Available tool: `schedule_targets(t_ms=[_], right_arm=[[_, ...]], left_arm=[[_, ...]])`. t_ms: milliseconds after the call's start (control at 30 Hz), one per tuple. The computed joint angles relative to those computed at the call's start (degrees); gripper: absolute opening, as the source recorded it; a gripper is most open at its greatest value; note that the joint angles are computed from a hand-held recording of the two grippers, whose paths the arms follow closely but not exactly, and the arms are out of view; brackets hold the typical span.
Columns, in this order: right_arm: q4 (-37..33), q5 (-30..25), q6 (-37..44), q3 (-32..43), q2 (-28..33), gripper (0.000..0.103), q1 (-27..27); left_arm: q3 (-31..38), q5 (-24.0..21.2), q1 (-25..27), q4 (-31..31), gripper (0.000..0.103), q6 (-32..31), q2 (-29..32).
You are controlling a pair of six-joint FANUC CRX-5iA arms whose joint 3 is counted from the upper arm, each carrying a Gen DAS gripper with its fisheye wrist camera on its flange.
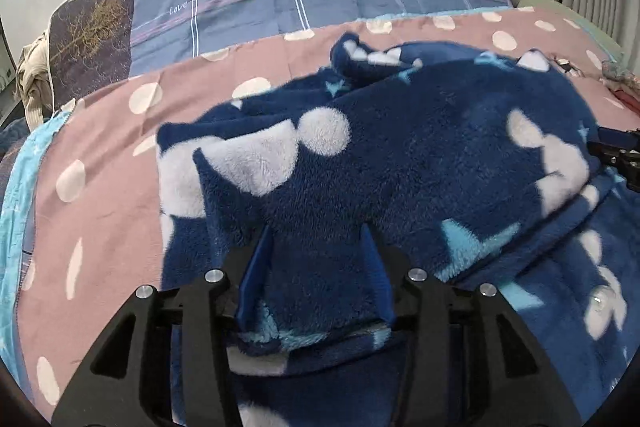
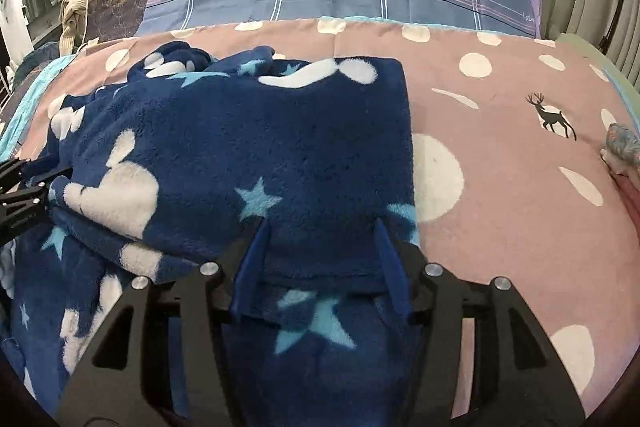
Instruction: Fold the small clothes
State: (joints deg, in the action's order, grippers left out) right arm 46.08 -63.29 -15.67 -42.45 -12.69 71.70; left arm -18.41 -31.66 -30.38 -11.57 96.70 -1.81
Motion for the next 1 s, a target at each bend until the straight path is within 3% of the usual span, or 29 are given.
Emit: schedule_targets(t_ms=[67,133,200,267,433,500,667,833,900,1000], right_arm=[[-0.39,-2.26,-2.19,-0.31,-2.23,0.055,2.38],[-1.19,-5.61,-4.31,-0.33,-4.11,0.062,5.90],[-1.95,-9.33,-6.55,-1.34,-6.79,0.063,11.15],[-4.03,-13.27,-9.38,-2.18,-9.23,0.063,17.13],[-9.25,-18.41,-17.14,-3.64,-12.47,0.066,27.50],[-12.71,-19.32,-20.78,-4.13,-12.71,0.067,31.43],[-14.84,-23.50,-25.94,-3.21,-12.04,0.068,37.83],[-11.97,-29.02,-27.32,-1.45,-13.92,0.068,38.83],[-9.24,-29.01,-24.06,-0.46,-14.29,0.068,35.79],[-3.62,-22.59,-14.64,0.82,-14.54,0.068,25.65]], left_arm=[[-4.50,2.48,2.00,4.97,0.048,-4.21,-4.47],[-9.66,4.45,5.41,12.52,0.052,-11.89,-9.23],[-14.34,4.66,7.84,18.29,0.054,-17.34,-13.72],[-18.91,2.15,10.80,24.23,0.055,-24.20,-18.15],[-25.94,-3.06,14.41,27.05,0.055,-29.93,-25.05],[-27.72,-4.77,14.79,25.05,0.055,-28.17,-26.96],[-31.17,-6.78,17.37,27.77,0.057,-28.93,-33.70],[-27.06,-4.18,15.87,31.76,0.057,-30.82,-33.40],[-24.13,-2.18,14.49,34.99,0.057,-32.35,-29.78],[-17.11,0.57,11.57,38.70,0.058,-31.70,-20.55]])
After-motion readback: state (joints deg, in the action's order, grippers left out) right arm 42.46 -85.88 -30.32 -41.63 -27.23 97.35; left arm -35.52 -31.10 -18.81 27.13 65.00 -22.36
